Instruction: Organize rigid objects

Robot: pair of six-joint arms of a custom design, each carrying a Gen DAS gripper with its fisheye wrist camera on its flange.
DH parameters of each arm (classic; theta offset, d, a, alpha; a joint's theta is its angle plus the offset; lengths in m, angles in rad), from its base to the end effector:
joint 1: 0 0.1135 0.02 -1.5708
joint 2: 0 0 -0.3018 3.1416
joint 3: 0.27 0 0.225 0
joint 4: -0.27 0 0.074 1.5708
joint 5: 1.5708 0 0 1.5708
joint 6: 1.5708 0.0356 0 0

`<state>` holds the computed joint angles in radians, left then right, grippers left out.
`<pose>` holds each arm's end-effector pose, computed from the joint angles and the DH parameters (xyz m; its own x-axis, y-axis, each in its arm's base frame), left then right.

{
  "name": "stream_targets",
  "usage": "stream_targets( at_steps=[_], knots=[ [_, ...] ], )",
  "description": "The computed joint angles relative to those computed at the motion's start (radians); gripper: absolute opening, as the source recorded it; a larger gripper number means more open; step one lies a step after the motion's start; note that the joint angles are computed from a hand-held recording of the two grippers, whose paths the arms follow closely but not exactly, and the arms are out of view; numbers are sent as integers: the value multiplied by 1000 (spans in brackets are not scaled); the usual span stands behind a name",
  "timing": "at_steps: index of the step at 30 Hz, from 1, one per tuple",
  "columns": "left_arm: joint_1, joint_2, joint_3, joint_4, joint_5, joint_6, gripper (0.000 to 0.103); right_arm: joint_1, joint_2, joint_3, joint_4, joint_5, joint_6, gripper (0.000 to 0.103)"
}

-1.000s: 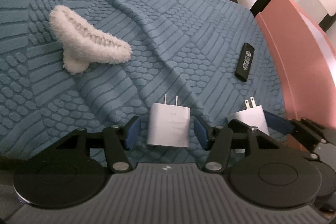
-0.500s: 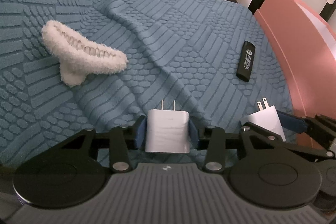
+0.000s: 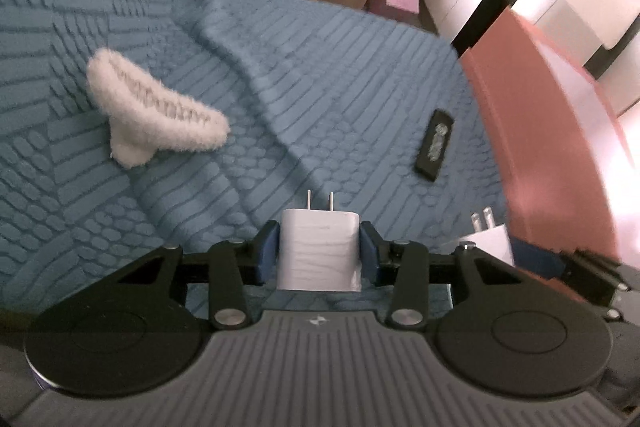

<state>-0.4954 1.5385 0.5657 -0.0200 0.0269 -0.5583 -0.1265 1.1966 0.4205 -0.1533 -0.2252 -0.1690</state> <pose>0.2123 -0.1158 0.1779 -0.8836 -0.1245 -0.4515 0.0237 0.9509 -0.3085 0.1711 -0.0138 0.1982 -0.7819 -0.0658 -0.6199 -0.1431 0.9868 0.0757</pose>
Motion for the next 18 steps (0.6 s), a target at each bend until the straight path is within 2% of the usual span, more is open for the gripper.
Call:
stream_targets(
  at_steps=[8, 18],
  knots=[
    [-31, -135, 88, -178, -20, -37, 49, -65, -113, 138, -224, -47, -55, 53],
    [-105, -247, 283, -419, -71, -87, 49, -270, -186, 383, -518, -222, -188, 53]
  ],
)
